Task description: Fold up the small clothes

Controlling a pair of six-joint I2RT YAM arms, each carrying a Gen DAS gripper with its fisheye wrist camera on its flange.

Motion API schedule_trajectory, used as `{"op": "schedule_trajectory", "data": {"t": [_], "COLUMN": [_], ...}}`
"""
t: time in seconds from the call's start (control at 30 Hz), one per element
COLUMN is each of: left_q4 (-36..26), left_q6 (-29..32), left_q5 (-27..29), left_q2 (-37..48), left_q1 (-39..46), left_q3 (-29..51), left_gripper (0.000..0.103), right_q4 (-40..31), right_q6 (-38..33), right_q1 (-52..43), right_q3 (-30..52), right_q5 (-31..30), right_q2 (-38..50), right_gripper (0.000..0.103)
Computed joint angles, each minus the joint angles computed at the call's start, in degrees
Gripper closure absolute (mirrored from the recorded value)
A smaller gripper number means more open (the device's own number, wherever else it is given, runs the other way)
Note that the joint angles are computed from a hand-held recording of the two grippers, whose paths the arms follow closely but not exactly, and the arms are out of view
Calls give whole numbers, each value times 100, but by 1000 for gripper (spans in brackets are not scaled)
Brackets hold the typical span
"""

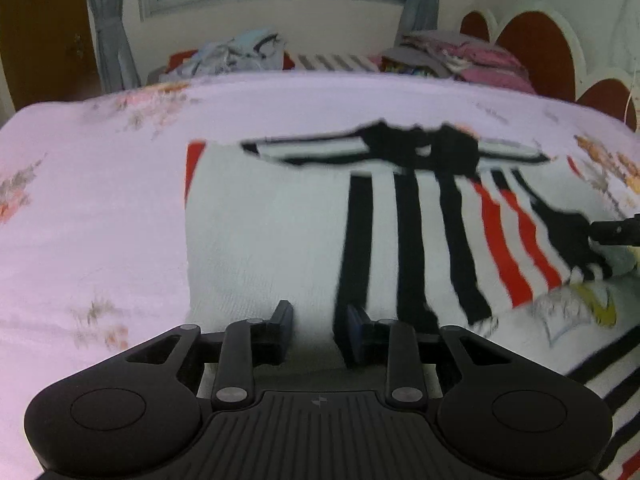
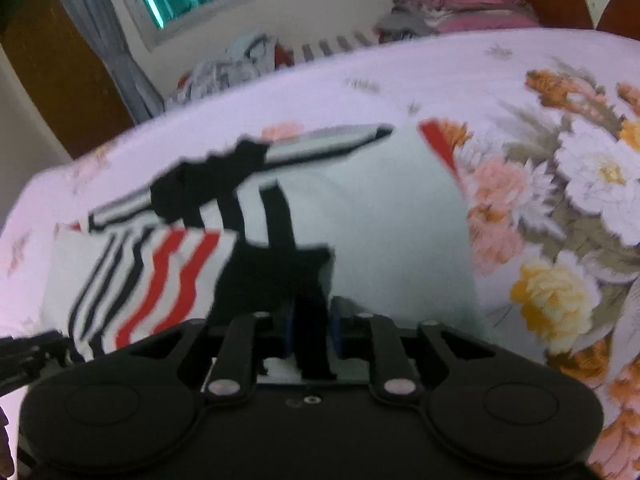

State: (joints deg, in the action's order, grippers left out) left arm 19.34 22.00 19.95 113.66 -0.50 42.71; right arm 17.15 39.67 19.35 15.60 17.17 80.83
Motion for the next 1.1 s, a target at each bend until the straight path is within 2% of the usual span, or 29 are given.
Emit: {"op": "schedule_trajectory", "data": {"t": [0.03,0.1,0.2,0.3,0.4,0.47,0.53,0.63,0.73,0.8,0.93,0.97,1.0,1.03,1.1], "left_q4": [-51,-347,-999,-1363,-1782,-1830,-1738,-898,-470,-237,-434,-138,36,48,10], "left_q6": [8,-103,-193,-375,-577,-561,-537,-336,-330,-418,-603,-485,-429,-421,-405], "left_q5": [-61,-177,-378,-586,-431,-447,-542,-622,-383,-411,-768,-699,-739,-736,-635], "left_q2": [59,310,947,1632,2172,2295,2220,1559,1095,951,1314,1365,1343,1321,1348], "left_q1": [-14,-81,-168,-240,-187,-223,-255,-424,-835,-1167,-1517,-1471,-1387,-1252,-826], "left_q3": [168,701,1842,2900,3790,3962,3846,2773,1986,1667,1903,1782,1689,1674,1773], "left_gripper": [55,47,47,47,36,33,32,32,32,32,31,28,25,24,24], "right_q4": [70,176,147,163,-30,-7,-177,114,290,200,-356,-491,-540,-786,-1090], "right_q6": [-56,-176,-520,-801,-1183,-1308,-1250,-1127,-1056,-1028,-1122,-1195,-1396,-1571,-1681], "right_q1": [-98,-389,-658,-1152,-1494,-1585,-1507,-1072,-497,-152,230,234,257,318,408], "right_q3": [-37,36,454,859,1298,1398,1426,1224,1670,2163,3047,3139,3136,3170,3002], "right_q5": [-59,-320,-273,-471,-492,-510,-429,-477,-902,-1072,-1025,-952,-758,-322,544], "right_q2": [-42,55,523,1047,1554,1704,1574,1199,1662,2113,2927,3032,3051,2998,2831], "right_gripper": [79,80,80,82,87,86,82,72,75,79,81,83,89,97,98]}}
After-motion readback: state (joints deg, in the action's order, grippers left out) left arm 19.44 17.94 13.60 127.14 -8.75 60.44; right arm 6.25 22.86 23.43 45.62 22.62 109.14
